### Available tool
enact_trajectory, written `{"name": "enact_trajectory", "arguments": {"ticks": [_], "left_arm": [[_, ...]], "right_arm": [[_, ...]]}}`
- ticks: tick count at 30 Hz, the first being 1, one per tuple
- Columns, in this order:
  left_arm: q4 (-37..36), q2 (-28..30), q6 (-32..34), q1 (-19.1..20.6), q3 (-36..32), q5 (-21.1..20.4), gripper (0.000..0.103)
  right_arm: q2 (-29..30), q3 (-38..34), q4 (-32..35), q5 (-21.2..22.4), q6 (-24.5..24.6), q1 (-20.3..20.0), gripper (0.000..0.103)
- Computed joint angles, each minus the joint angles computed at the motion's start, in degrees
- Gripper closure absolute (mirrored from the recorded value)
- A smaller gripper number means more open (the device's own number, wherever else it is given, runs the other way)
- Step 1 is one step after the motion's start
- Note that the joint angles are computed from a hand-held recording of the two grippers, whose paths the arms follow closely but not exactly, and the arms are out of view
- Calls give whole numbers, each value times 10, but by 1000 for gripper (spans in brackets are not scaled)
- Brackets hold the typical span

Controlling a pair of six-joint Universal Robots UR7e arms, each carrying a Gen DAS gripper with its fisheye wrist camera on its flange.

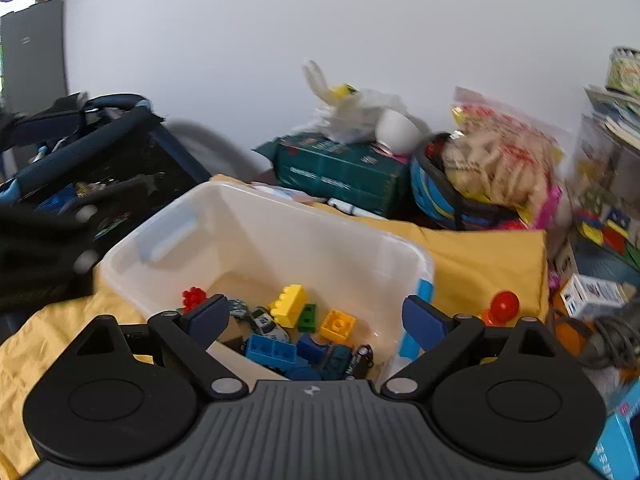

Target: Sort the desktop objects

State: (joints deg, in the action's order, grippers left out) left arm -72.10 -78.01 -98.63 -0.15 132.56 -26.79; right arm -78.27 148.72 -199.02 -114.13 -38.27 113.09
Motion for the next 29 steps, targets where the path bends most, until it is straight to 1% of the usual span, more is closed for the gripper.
{"name": "enact_trajectory", "arguments": {"ticks": [1,2,4,7,8,11,13,17,19,23,27,29], "left_arm": [[-35,-7,36,12,-3,-16,13],[-60,-12,58,22,-5,-28,13],[-84,-18,83,33,-8,-35,13],[-51,-8,68,43,-26,-40,13],[-49,-8,71,48,-31,-41,13],[-64,-14,86,66,-39,-57,13],[-83,-19,92,73,-36,-71,13],[-123,-25,105,89,-28,-82,13],[-136,-20,120,95,-27,-86,13],[-137,-9,125,102,-32,-89,13],[-140,-7,124,105,-32,-96,13],[-102,4,89,103,-41,-92,13]], "right_arm": [[-5,-7,22,-5,11,0,2],[-5,-13,37,-16,17,2,0],[-5,-28,72,-38,35,5,0],[-18,-45,137,-48,61,1,0],[-19,-49,149,-53,64,1,0],[-15,-56,169,-69,74,1,0],[-18,-59,186,-70,86,-1,0],[-16,-61,186,-73,91,0,0],[-10,-63,176,-88,95,6,0],[-1,-70,177,-106,100,13,0],[6,-74,181,-116,106,17,0],[10,-73,178,-120,111,20,0]]}}
